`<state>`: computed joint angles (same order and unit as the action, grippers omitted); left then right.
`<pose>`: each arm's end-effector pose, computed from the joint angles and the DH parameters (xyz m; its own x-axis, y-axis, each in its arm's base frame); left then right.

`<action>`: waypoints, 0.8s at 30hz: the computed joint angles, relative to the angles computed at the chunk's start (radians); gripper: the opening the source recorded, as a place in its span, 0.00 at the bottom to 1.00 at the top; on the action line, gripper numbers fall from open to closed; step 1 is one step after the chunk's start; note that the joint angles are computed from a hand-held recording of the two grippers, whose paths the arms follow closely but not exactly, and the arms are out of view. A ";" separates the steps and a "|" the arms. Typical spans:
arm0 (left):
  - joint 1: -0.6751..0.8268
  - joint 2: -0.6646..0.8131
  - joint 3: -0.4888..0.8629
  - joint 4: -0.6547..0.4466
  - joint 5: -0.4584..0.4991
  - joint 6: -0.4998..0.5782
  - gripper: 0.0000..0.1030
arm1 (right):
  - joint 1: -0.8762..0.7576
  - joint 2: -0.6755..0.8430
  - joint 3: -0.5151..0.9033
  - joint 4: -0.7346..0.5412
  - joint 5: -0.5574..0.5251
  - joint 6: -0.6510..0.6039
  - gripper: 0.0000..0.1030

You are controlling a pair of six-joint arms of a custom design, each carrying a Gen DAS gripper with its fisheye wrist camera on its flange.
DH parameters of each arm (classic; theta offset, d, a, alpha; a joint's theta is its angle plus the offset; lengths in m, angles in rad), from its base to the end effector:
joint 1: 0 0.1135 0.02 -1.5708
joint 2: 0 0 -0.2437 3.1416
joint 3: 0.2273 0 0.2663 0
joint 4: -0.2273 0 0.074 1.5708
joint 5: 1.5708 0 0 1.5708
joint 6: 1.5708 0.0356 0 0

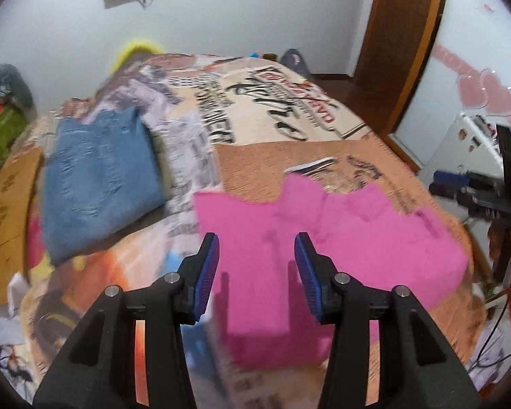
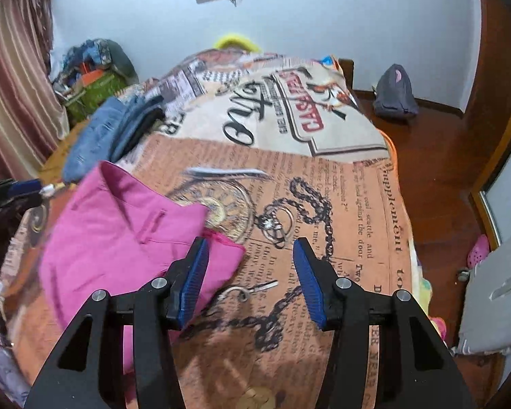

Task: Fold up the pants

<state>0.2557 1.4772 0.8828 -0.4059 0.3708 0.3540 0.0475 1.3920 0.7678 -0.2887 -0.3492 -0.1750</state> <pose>0.2971 0.0643 0.1703 -0.7799 0.1301 -0.6123 0.2388 0.9660 -0.0989 0.2871 0.0258 0.1653 -0.7342 -0.1987 -0.6493 -0.3873 0.9079 0.1601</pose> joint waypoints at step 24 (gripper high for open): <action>-0.053 0.119 0.001 0.058 0.082 0.012 0.17 | 0.145 -0.027 -0.076 0.078 -0.050 0.102 0.10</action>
